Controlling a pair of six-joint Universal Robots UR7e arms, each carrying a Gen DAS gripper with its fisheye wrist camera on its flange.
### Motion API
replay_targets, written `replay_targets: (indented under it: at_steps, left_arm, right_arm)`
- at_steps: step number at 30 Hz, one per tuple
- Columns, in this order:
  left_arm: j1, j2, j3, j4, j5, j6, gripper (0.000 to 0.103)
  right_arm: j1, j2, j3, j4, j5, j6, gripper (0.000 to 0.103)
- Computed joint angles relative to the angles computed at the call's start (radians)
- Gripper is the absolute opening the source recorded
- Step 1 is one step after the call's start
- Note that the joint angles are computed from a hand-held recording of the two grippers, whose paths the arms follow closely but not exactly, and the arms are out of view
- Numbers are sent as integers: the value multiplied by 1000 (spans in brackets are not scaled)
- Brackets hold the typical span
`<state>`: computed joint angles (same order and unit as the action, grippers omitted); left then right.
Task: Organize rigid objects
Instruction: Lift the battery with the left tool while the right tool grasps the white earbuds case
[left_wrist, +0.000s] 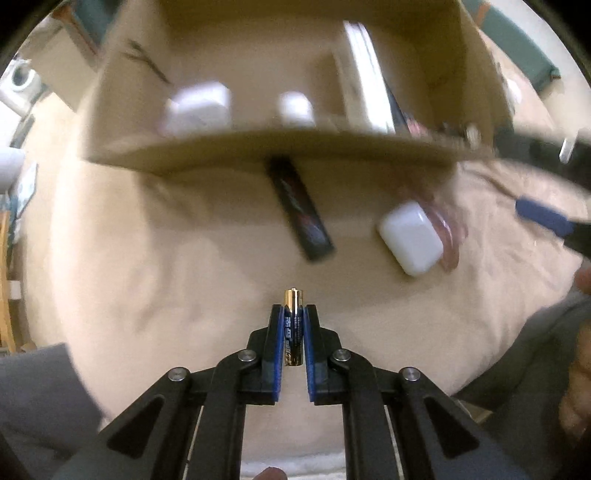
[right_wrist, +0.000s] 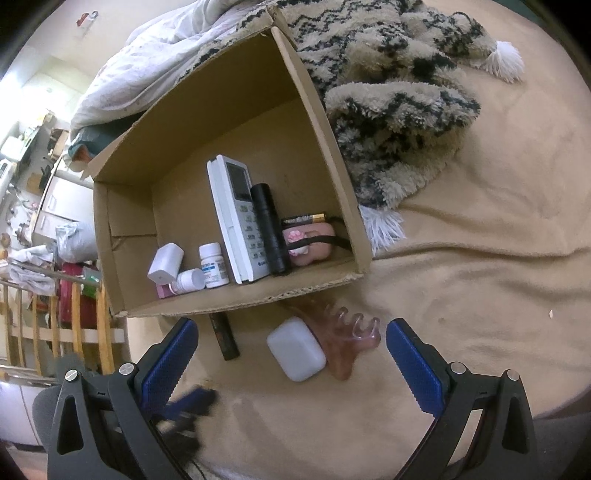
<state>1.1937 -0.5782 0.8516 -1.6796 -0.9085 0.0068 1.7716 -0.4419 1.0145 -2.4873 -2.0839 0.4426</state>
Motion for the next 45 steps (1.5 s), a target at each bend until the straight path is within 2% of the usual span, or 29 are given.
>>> replay_targets:
  at_steps: [6,8,11,14,18,19,20,21,22,26,28,29,31,36,38,40,43,45]
  left_arm:
    - [-9,-28,-55,-130,24,109,9]
    - [-17,-55,-32,-204,29,144,9]
    - [-17,-21,-122,-266,31,217,9]
    - [-10,-16,-139,-332,15,266,9]
    - [7,24,-250,-272,-15,242,9]
    - [11,21,-240,-272,-15,233,9]
    - [12,15,-225,-273,-13,228,9]
    - [15,20,-226,-263,-14,216,9]
    - [19,27,-251,-227,-28,193,9]
    - [20,14,-221,-250,-35,184,9]
    - [23,12,-229,-230,-52,166,9]
    - [24,12,-231,-225,-55,160,9]
    - [25,14,-237,-209,-56,151,9]
    - [24,16,-241,-197,-49,148,9]
    - [25,18,-249,-188,-52,138,9]
    - [27,18,-253,-181,-57,130,9]
    - [25,12,-239,-189,-55,134,9]
    - [24,13,-233,-192,-49,139,9]
  right_arm:
    - [2,17,-28,48,-12,-9,103]
    - [4,27,-43,72,-20,-14,103]
    - [5,39,-61,107,-27,-20,103]
    - [-16,27,-39,105,48,11,103]
    - [-45,2,1,83,136,57,103]
    - [-47,1,3,77,148,52,103]
    - [-48,2,0,77,158,43,102]
    - [-47,7,-11,83,158,32,94]
    - [-44,16,-28,97,141,23,83]
    - [-35,68,-126,187,113,-25,75]
    - [-32,111,-205,274,105,-52,59]
    - [-32,127,-232,302,107,-64,56]
    - [-22,167,-300,370,79,-99,54]
    - [17,279,-469,517,-76,-194,55]
    - [24,309,-514,576,-92,-210,55]
    - [21,328,-543,629,-68,-208,55]
    - [33,390,-630,676,-141,-226,55]
    - [37,405,-644,650,-161,-234,54]
